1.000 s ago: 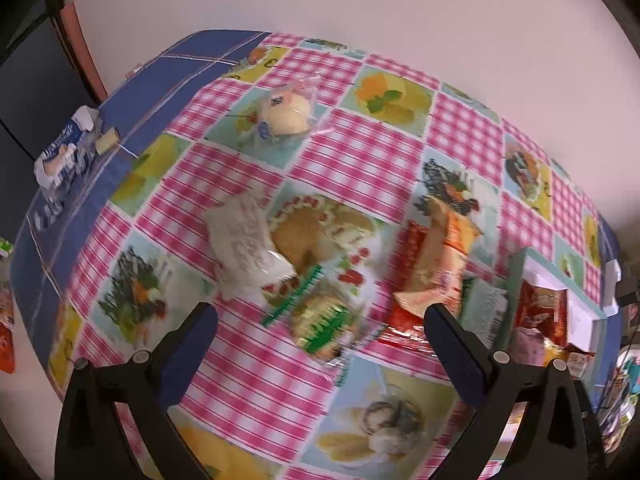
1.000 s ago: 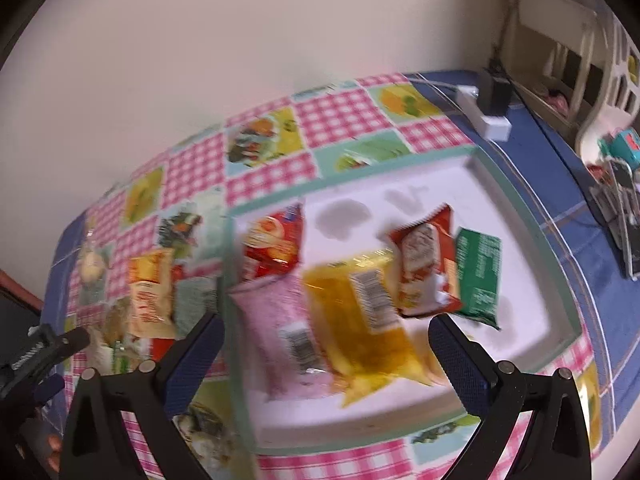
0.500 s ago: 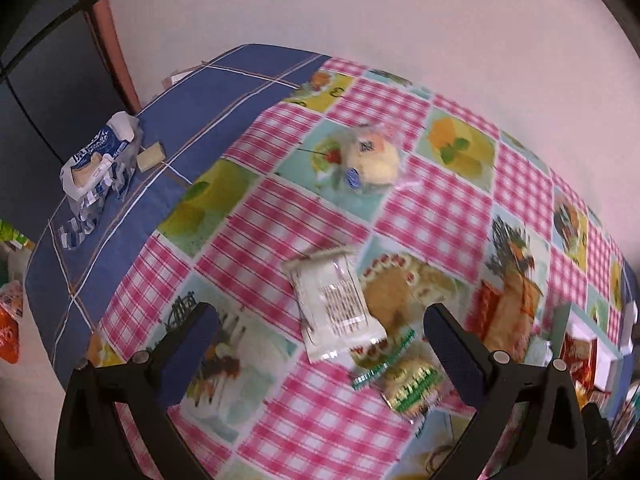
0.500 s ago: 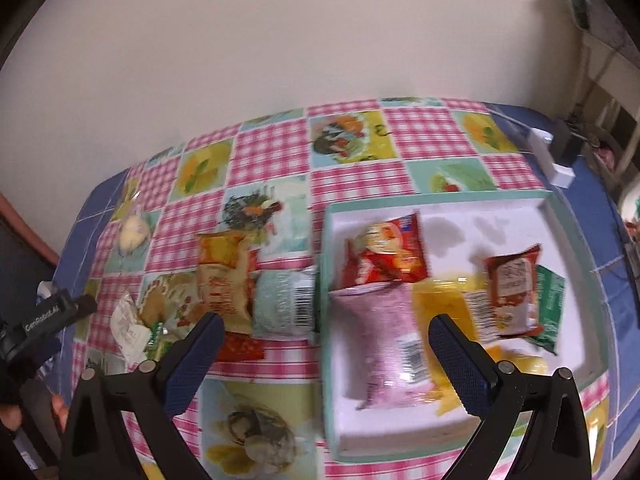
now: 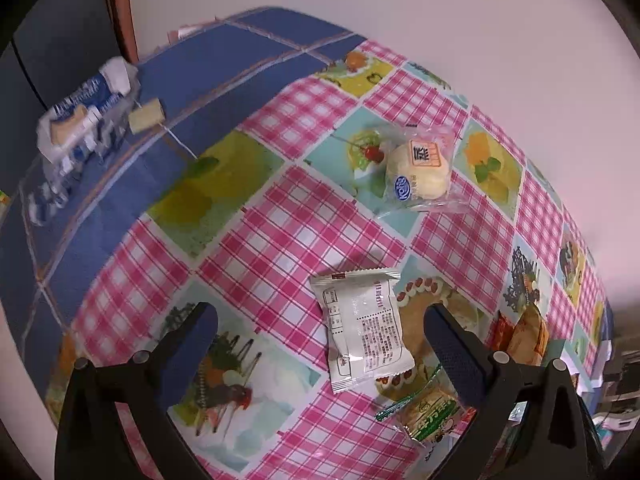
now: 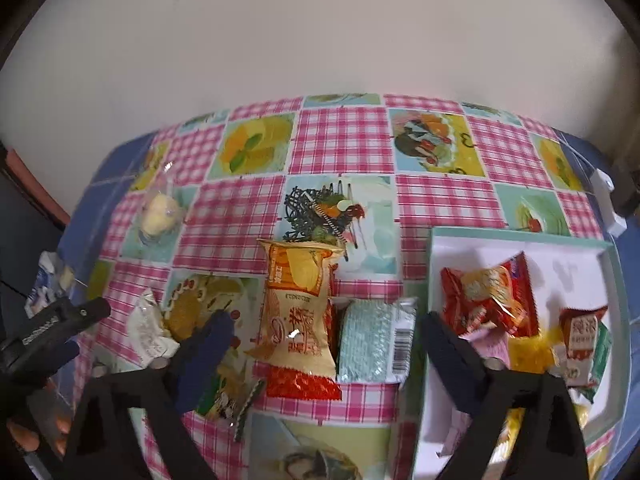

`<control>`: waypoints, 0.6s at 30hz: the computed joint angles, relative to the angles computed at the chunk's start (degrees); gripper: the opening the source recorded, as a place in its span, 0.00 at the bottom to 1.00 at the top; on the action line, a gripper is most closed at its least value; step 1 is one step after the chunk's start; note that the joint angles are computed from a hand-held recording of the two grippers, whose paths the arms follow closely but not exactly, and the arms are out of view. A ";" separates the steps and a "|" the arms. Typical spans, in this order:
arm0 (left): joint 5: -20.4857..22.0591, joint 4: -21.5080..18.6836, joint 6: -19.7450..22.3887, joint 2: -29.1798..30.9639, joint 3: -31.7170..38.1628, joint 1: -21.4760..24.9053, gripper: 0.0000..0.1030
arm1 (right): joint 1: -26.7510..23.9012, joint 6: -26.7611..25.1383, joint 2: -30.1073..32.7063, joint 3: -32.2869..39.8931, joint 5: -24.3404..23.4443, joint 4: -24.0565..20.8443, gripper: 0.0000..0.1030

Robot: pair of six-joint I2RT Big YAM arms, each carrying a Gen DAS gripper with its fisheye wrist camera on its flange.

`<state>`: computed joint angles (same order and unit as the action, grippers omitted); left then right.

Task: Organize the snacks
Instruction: 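Grasp the white sachet with left tool while right tool grasps yellow cracker bag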

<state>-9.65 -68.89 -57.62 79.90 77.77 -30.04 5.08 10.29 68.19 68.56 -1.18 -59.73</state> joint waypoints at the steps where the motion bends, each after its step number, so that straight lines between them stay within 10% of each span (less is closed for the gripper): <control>1: 1.07 0.86 -0.18 -0.09 -0.59 0.38 0.99 | 0.18 0.11 0.75 0.32 0.17 -0.27 0.82; 7: 5.40 3.73 -0.53 0.64 -1.86 1.09 0.97 | 1.19 1.70 4.67 1.36 -0.96 -0.20 0.60; 18: 9.20 4.57 -0.07 4.47 -0.66 0.47 0.64 | 2.50 2.64 8.01 0.87 -1.04 1.51 0.44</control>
